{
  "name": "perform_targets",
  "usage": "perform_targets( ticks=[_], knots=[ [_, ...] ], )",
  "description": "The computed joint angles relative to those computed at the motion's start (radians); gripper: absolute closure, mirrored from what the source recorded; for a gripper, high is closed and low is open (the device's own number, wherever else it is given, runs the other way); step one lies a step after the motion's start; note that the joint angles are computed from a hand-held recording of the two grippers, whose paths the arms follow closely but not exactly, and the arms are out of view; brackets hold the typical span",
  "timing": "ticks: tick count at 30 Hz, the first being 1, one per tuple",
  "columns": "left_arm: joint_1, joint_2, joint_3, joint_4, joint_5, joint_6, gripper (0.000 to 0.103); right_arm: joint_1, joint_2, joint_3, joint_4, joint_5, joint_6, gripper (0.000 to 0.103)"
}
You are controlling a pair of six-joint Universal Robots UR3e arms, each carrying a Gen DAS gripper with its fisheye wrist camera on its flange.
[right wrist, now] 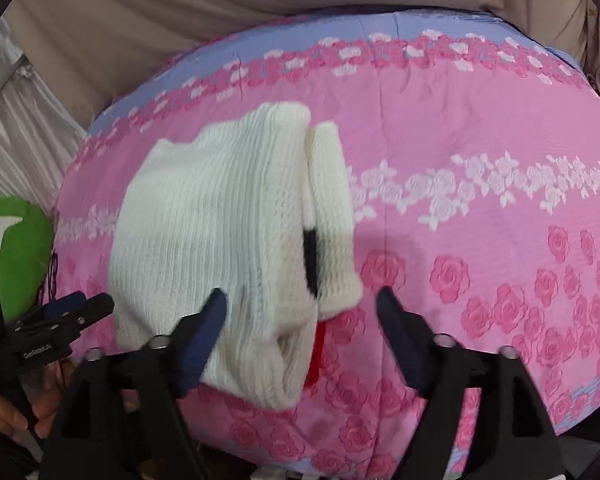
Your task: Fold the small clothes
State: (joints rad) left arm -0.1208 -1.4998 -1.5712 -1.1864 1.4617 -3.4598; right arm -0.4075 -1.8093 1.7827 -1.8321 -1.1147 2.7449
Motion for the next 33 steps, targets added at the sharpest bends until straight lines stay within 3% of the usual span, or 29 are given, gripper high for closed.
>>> perform_targets(
  ticks=[4, 6, 7, 9, 12, 17, 19, 21, 23, 24, 25, 26, 27, 28, 32, 33],
  knots=[
    [0.079, -0.143, -0.013, 0.067, -0.153, -0.052, 0.009, 0.078, 0.313, -0.137, -0.02, 0.017, 0.108, 0.018],
    [0.145, -0.172, -0.082, 0.125, -0.307, -0.07, 0.014, 0.086, 0.368, -0.128, -0.045, 0.063, 0.143, 0.017],
    [0.147, -0.164, -0.097, 0.14, -0.31, -0.088, 0.021, 0.081, 0.358, -0.117, -0.053, 0.097, 0.137, 0.046],
    [0.145, -0.17, -0.04, 0.094, -0.344, -0.068, 0.055, 0.088, 0.345, -0.16, 0.002, 0.121, 0.138, 0.064],
    [0.136, -0.149, 0.104, -0.006, -0.373, -0.03, 0.062, 0.07, 0.236, -0.237, 0.099, 0.199, 0.078, 0.071],
    [0.115, -0.171, 0.483, -0.206, -0.369, 0.042, 0.059, 0.018, 0.106, -0.465, 0.254, 0.293, 0.022, 0.071],
    [0.111, -0.215, 0.582, -0.252, -0.336, 0.049, 0.049, 0.009, 0.131, -0.516, 0.253, 0.29, 0.03, 0.061],
    [0.047, -0.259, 0.575, -0.192, -0.164, 0.024, 0.032, 0.044, 0.178, -0.464, 0.112, 0.204, 0.055, 0.05],
    [-0.005, -0.275, 0.518, -0.184, 0.007, 0.013, 0.032, 0.098, 0.248, -0.38, -0.066, 0.013, 0.103, 0.048],
    [-0.024, -0.277, 0.479, -0.188, 0.057, 0.002, 0.034, 0.11, 0.282, -0.398, -0.045, -0.042, 0.134, 0.061],
    [-0.04, -0.26, 0.432, -0.18, 0.088, -0.007, 0.034, 0.084, 0.278, -0.4, 0.017, -0.015, 0.148, 0.087],
    [-0.05, -0.227, 0.372, -0.148, 0.098, -0.009, 0.034, 0.023, 0.233, -0.36, 0.071, 0.092, 0.115, 0.092],
    [-0.061, -0.195, 0.306, -0.108, 0.108, -0.011, 0.032, -0.012, 0.171, -0.306, 0.086, 0.14, 0.083, 0.092],
    [-0.076, -0.184, 0.268, -0.087, 0.126, -0.018, 0.032, -0.006, 0.133, -0.275, 0.078, 0.124, 0.065, 0.091],
    [-0.106, -0.23, 0.205, -0.026, 0.186, -0.022, 0.032, 0.133, 0.166, -0.151, -0.061, -0.03, 0.054, 0.091],
    [-0.115, -0.249, 0.197, -0.013, 0.205, -0.015, 0.03, 0.194, 0.242, -0.124, -0.146, -0.14, 0.081, 0.092]
  ],
)
